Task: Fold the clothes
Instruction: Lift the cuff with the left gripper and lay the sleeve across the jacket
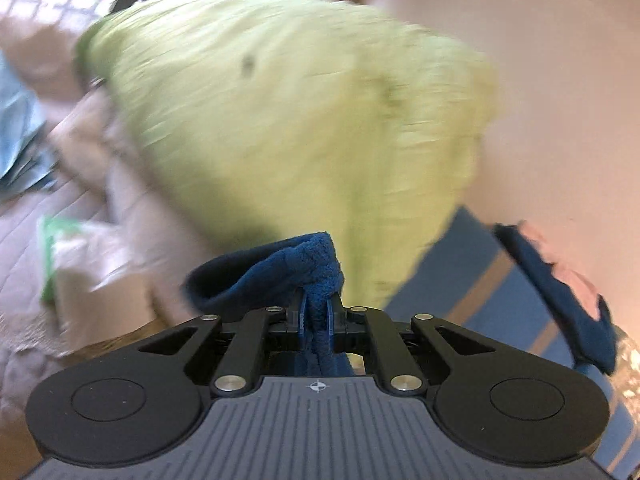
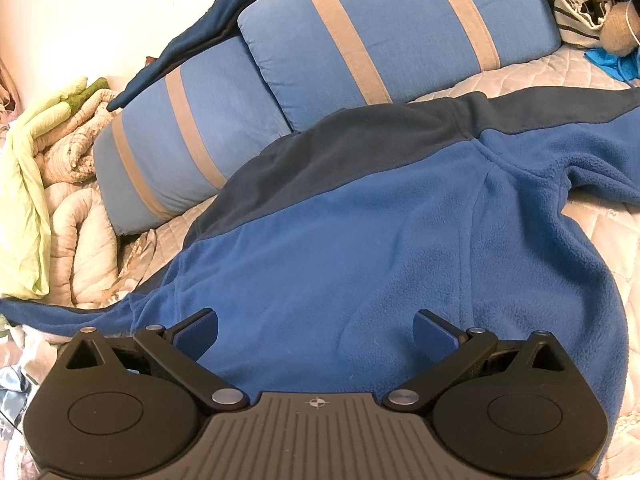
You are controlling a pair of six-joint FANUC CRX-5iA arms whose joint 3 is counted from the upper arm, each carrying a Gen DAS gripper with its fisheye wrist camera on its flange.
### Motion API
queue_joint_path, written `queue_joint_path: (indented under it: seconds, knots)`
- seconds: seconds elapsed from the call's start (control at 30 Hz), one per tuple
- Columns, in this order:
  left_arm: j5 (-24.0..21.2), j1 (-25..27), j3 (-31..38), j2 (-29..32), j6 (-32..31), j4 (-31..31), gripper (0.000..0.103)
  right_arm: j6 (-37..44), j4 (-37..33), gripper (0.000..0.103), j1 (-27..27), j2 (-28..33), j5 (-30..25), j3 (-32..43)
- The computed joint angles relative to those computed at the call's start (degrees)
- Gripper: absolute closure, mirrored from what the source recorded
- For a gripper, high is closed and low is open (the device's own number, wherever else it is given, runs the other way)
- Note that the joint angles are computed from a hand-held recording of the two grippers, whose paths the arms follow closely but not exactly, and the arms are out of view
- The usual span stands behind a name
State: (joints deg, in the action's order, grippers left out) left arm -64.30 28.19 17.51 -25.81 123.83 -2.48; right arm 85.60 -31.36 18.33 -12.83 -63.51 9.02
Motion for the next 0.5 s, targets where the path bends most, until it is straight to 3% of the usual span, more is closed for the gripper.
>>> queue_joint_path:
  seconds: [0.27, 0.5]
  knots:
    - [-3.8, -27.3, 12.5, 9.2, 5.2, -22.0, 0.093, 0.4, -0.4, 0.000, -0.2, -0.3, 0.6, -0.4]
    - [-2.4, -37.0, 16.4, 14.8, -0.3, -24.2, 0.093, 0.9, -1.7, 0.000, -1.1, -0.1, 0.3, -0.2]
